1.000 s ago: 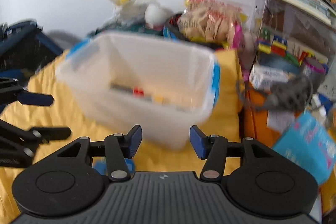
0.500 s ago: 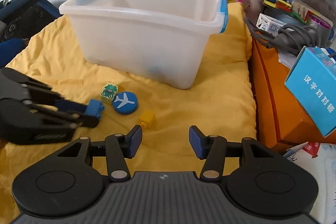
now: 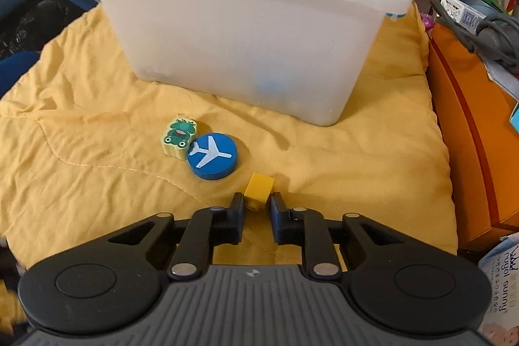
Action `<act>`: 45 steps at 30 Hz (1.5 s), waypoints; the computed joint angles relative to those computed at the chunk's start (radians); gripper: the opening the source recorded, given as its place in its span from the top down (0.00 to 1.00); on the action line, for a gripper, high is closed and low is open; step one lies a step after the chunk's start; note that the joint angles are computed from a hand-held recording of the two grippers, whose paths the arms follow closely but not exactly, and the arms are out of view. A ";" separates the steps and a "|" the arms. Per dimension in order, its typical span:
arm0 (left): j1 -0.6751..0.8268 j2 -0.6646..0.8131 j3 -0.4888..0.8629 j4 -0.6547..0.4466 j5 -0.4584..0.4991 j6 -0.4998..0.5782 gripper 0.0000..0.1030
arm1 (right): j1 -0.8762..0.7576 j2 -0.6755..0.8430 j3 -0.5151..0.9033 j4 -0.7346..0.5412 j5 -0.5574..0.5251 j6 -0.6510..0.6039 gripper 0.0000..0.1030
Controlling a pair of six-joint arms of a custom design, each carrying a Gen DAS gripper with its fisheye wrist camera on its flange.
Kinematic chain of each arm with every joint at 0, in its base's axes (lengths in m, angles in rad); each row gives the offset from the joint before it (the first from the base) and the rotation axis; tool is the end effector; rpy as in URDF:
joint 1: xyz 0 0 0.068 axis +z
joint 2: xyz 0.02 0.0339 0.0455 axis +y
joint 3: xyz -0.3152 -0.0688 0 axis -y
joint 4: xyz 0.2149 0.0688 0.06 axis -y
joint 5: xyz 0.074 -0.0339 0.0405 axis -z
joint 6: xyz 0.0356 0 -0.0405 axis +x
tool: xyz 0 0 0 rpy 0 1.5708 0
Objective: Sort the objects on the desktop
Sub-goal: 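Grasp the small blue brick with the left tool while the right tool grasps the small yellow piece, then carry both pieces over the white bin and open both tools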
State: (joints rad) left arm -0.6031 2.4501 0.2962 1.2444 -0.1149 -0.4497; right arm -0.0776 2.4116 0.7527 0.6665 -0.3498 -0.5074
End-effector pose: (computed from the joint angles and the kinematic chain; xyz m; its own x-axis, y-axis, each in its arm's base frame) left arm 0.2179 -0.1451 0.0158 -0.8051 0.0301 -0.5924 0.1727 0.9674 -0.1855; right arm 0.3544 -0.0153 0.0144 -0.6743 -0.4054 -0.6172 -0.5052 0.8628 -0.0148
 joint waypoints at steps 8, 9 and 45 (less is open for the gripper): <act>-0.105 -0.053 -0.020 -0.016 -0.098 0.201 0.69 | -0.108 -0.108 -0.143 -0.042 -0.081 -0.140 0.81; -0.126 -0.055 0.009 -0.060 -0.121 0.251 0.69 | -0.117 -0.106 -0.159 -0.039 -0.085 -0.154 0.81; 0.022 -0.409 0.080 -0.262 -0.177 0.294 0.83 | -0.086 -0.250 -0.306 0.149 -0.137 -0.110 0.81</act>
